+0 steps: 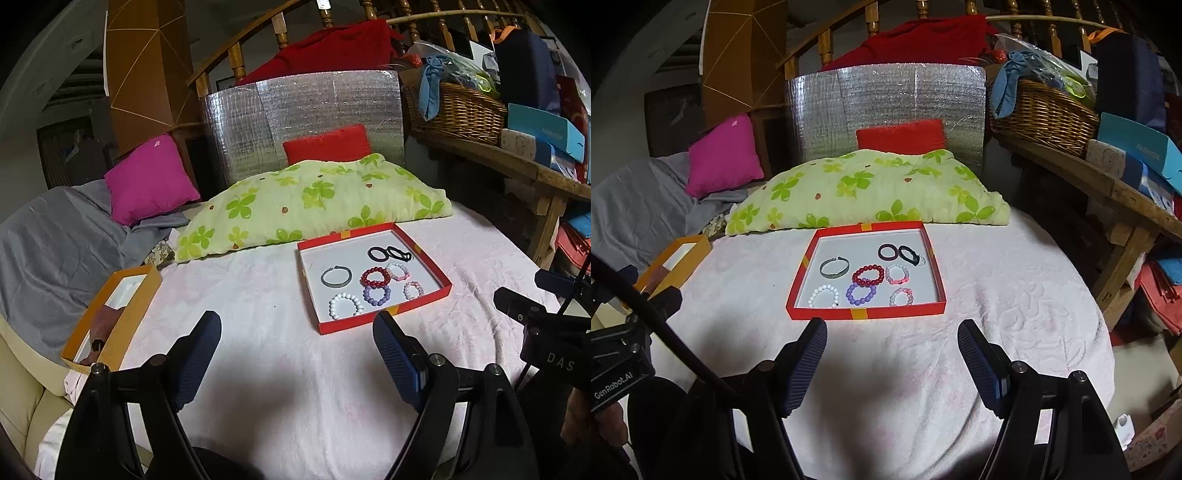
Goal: Organize jewelry
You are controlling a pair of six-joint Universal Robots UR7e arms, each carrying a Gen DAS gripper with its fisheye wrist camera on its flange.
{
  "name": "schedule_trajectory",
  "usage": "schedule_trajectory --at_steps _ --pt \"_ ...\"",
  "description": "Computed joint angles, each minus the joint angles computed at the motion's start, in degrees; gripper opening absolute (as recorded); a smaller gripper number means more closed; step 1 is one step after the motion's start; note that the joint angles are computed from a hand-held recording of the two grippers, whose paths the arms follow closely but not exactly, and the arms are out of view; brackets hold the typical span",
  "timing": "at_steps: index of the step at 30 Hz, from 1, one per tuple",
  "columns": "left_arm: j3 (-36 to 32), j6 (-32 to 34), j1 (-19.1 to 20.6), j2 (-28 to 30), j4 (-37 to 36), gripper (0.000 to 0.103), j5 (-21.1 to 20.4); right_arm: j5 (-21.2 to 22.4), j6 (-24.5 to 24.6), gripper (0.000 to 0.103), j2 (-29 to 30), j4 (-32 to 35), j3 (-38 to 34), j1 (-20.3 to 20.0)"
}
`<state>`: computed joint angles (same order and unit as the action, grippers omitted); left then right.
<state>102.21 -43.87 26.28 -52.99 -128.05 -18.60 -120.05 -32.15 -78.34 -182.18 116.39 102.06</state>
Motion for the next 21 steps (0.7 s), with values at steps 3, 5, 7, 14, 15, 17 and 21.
schedule_trajectory --at_steps 3,5,7,14,15,17,21 --pt "-0.16 -0.21 0.25 0.09 0.07 0.085 -0.02 0.05 0.26 0.077 0.27 0.44 -0.2 -0.1" --pt "-0.21 -0.22 0.34 0.18 0.13 0.085 0.06 0.03 0.36 0.077 0.46 0.59 -0.32 -0.07" --pt "-0.25 -0.62 0.35 0.21 0.73 0.085 0.21 0.13 0.48 0.077 0.54 0.75 -0.35 -0.04" --pt "-0.14 -1.52 0.39 -0.16 1.25 0.085 0.13 0.17 1.27 0.077 0.71 1.24 -0.74 -0.1" --pt "-0.14 -1.53 0.39 -0.19 1.25 0.085 0.14 0.2 1.37 0.077 0.73 1.38 -0.82 -0.13" --pt "-0.17 -1.8 0.4 -0.21 1.5 0.085 0.29 0.34 1.56 0.077 0.76 1.72 -0.91 -0.24" --pt "-0.18 -1.74 0.46 -0.24 1.49 0.085 0.23 0.54 2.02 0.077 0.94 2.26 -1.19 -0.31"
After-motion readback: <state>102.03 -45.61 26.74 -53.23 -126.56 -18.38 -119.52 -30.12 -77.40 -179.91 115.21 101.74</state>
